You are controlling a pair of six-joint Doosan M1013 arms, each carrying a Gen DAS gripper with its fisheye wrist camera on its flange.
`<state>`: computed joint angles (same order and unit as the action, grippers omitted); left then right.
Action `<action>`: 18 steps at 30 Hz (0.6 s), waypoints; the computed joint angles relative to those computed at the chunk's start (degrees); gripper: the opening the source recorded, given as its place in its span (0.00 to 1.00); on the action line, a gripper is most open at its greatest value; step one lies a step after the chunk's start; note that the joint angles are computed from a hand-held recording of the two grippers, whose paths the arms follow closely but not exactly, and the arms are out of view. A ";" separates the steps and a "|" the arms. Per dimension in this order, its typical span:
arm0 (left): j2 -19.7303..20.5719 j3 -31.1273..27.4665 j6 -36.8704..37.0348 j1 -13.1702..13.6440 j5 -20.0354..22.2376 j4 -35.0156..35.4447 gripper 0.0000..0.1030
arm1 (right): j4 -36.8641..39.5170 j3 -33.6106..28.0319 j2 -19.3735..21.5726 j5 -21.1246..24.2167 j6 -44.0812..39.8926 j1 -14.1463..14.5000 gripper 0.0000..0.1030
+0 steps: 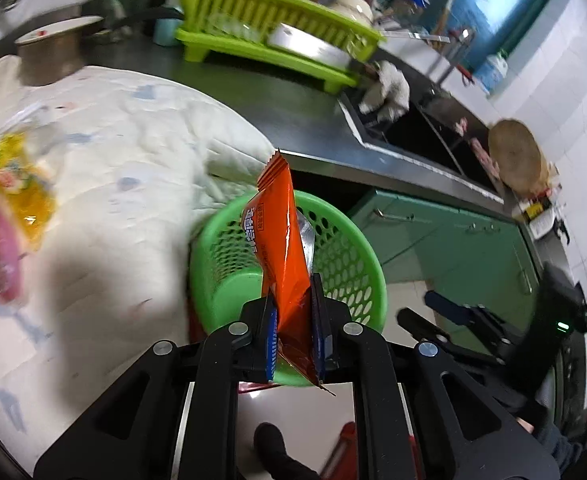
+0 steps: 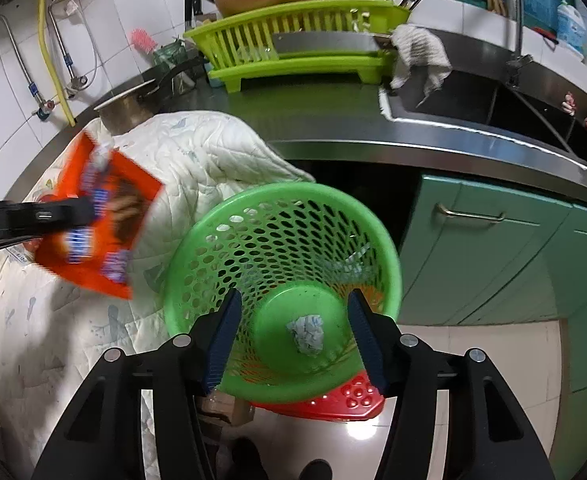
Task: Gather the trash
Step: 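Lower the orange snack bag into the green basket and open the left gripper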
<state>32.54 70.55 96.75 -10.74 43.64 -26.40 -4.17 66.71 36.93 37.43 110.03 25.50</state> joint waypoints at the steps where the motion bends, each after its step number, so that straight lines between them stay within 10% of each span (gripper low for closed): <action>1: 0.70 -0.81 0.15 -0.27 0.83 -0.04 0.13 | -0.44 0.56 -0.43 -0.38 0.32 -0.04 0.52; 9: 3.14 -3.51 -1.08 -1.54 2.00 1.72 0.42 | -1.98 2.29 -1.68 -1.61 2.26 -0.37 0.53; 18: 1.00 -0.98 -3.37 -0.44 -0.43 2.49 0.48 | -0.16 1.63 -1.79 -2.91 -0.39 -0.22 0.54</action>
<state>33.54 69.58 93.37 -11.18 43.21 -23.91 -4.33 68.35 35.14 34.52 109.64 25.28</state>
